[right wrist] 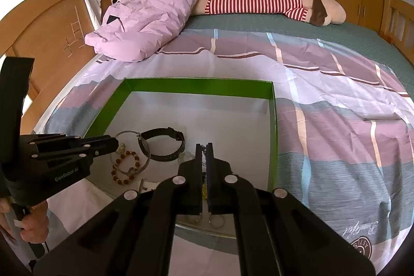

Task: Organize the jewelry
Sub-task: 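Open both grippers to drop the hoop and green bracelet into the box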

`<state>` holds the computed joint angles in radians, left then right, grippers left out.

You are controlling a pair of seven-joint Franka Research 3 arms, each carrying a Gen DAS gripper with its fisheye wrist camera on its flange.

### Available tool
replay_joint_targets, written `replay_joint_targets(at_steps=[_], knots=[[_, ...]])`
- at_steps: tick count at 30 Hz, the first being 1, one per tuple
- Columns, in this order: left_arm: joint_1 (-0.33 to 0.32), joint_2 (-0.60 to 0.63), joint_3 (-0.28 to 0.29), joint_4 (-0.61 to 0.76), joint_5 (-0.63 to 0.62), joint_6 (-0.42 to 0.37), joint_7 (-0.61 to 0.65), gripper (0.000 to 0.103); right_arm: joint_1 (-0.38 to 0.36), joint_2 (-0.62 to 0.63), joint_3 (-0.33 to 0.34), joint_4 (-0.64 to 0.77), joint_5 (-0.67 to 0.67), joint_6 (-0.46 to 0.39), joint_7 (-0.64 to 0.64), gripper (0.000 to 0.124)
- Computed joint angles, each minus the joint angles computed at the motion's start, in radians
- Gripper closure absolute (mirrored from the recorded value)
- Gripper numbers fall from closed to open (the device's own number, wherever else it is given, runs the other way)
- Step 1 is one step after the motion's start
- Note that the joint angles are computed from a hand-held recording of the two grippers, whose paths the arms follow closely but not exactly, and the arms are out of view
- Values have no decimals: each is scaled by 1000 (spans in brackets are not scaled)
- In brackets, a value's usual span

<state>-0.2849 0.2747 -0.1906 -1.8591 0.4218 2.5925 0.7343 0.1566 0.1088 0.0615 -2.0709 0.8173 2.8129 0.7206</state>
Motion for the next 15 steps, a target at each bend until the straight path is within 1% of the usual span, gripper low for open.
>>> replay_joint_targets(at_steps=[5,11,12,14,15], knots=[[-3,19,0,9,-2,-14,4,96,4,12,-2,1,-35,-3,32,122],[-5,13,5,1,4,-7,-8,96,1,21,1,0,-58,-5,55,122],[-10,11,10,-2,19,-4,-20,93,1,22,2,0,-60,-8,57,122],[-12,11,9,1,29,-9,-18,93,4,24,0,-3,-81,-5,74,122],[-13,11,9,3,32,-14,-18,91,5,26,-1,-4,-92,-3,83,122]])
